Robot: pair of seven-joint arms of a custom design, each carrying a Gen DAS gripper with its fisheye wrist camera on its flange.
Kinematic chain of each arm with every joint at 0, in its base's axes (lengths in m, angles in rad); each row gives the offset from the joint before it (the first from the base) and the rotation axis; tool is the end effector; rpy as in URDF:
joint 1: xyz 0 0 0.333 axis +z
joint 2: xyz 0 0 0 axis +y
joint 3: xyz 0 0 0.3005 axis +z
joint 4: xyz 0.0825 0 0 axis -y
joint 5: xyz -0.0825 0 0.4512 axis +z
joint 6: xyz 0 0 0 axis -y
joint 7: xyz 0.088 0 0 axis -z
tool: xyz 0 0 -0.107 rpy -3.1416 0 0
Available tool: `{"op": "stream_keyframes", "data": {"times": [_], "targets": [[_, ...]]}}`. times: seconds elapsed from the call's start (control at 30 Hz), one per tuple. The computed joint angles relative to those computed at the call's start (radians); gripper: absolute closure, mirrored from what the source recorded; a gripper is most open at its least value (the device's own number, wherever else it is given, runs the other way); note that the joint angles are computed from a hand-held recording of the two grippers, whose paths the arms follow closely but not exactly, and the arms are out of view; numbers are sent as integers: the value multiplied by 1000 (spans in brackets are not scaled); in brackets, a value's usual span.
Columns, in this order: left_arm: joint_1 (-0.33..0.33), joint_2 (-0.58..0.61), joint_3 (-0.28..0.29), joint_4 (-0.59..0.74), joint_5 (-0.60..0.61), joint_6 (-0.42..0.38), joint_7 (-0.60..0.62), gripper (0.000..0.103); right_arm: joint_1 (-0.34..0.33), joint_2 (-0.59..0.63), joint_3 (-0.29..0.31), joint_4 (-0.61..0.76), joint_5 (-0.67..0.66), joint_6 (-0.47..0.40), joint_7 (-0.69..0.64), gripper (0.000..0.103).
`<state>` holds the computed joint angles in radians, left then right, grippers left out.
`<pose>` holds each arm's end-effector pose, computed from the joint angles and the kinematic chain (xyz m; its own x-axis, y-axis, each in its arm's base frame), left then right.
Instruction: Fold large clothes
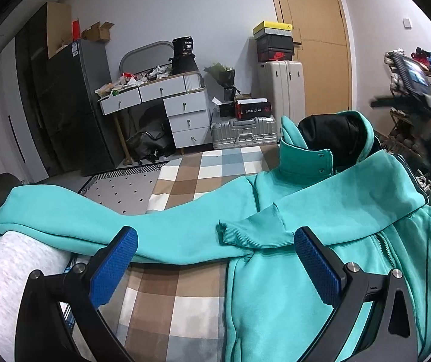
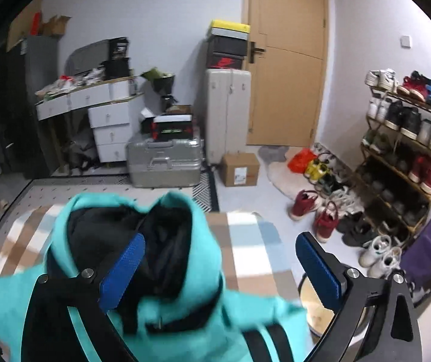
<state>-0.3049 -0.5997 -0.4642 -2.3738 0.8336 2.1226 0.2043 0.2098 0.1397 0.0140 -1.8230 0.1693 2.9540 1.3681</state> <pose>0.3637 -0.3294 0.5383 0.3393 -0.9285 -0.1510 -0.5238 -0.0531 -0.8502 0.6943 0.1460 0.5371 0.2665 -0.9638 0.0114 -0.5228 -0.1545 -0.8383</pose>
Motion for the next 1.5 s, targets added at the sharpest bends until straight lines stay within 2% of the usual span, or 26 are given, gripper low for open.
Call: {"op": "stream_keyframes", "data": {"times": [0.07, 0.1, 0.13, 0.17, 0.2, 0.27, 0.3, 0.33, 0.37, 0.4, 0.47, 0.5, 0.63, 0.67, 0.7, 0.73, 0.83, 1.0, 1.03, 1.1, 1.13, 1.2, 1.27, 1.33, 1.43, 1.5], "targets": [[-3, -10, 1, -6, -2, 6, -7, 2, -36, -61, 33, -81, 116, -28, -138, 2], [-4, -14, 1, -8, -2, 9, -10, 2, -48, -81, 37, -109, 102, -50, -138, 2], [-2, -18, -1, -8, 2, 11, -16, 2, -28, -93, 7, -136, 17, -70, -76, 4], [0, -19, -4, -9, 5, 13, -20, 2, -19, -91, -11, -141, -119, -89, 46, 8], [3, -15, -8, -6, 9, 11, -23, 2, -4, -85, -34, -143, -200, -110, 126, 13], [9, 0, -15, 5, 18, 4, -26, 2, -19, -48, -15, -118, -190, -171, 133, 31], [11, 10, -17, 11, 21, 0, -27, 2, -13, -9, -16, -78, -216, -245, 144, 35], [10, 16, -17, 13, 23, -2, -27, 2, 4, 30, -29, -45, -286, -296, 193, 50], [9, 19, -16, 14, 25, -7, -25, 2, 16, 57, -37, -22, -326, -335, 220, 56], [12, 33, -19, 23, 30, -17, -23, 2, 29, 95, -46, 9, -351, -376, 241, 56], [6, 39, -15, 25, 31, -28, -14, 2, 32, 100, -50, -2, -355, -337, 278, 55], [4, 44, -12, 27, 31, -32, -10, 2, 32, 103, -49, 8, -349, -354, 279, 55], [-8, 43, 12, 21, 17, -15, 3, 2, 21, 91, -35, 60, -320, -493, 193, 55], [-10, 36, 14, 16, 12, -10, 2, 2, 14, 68, -31, 39, -296, -468, 177, 56], [-10, 33, 17, 14, 8, -3, 1, 2, -2, 40, -21, 1, -240, -401, 146, 56], [-11, 30, 15, 13, 5, 0, -1, 2, -26, 3, 0, -45, -125, -313, 81, 55], [-7, 30, 6, 16, 9, 6, -7, 2, -29, 0, 7, -50, -25, -250, 59, 45], [-7, 56, -2, 32, 14, -8, 11, 2, 51, 151, -55, 106, -301, -459, 271, 45], [-8, 57, -1, 33, 13, -12, 15, 2, 62, 148, -61, 97, -340, -437, 296, 43], [-12, 55, 5, 31, 11, -14, 22, 2, 69, 160, -60, 130, -365, -477, 305, 44], [-14, 53, 7, 29, 9, -12, 24, 2, 58, 164, -52, 149, -318, -501, 281, 46], [-16, 45, 15, 23, 2, -4, 28, 2, -10, 137, 3, 139, -114, -462, 192, 49], [-18, 40, 22, 20, -12, 7, 28, 2, -62, 103, 43, 111, 94, -391, 86, 47], [-17, 33, 25, 14, -23, 24, 23, 2, -85, 102, 62, 119, 232, -375, -4, 36], [-9, 38, 14, 22, -21, 22, 19, 2, -81, 141, 58, 170, 293, -391, -27, 34], [-7, 51, 8, 30, -15, 19, 26, 2, -39, 183, 32, 226, 218, -440, 71, 35]]}}
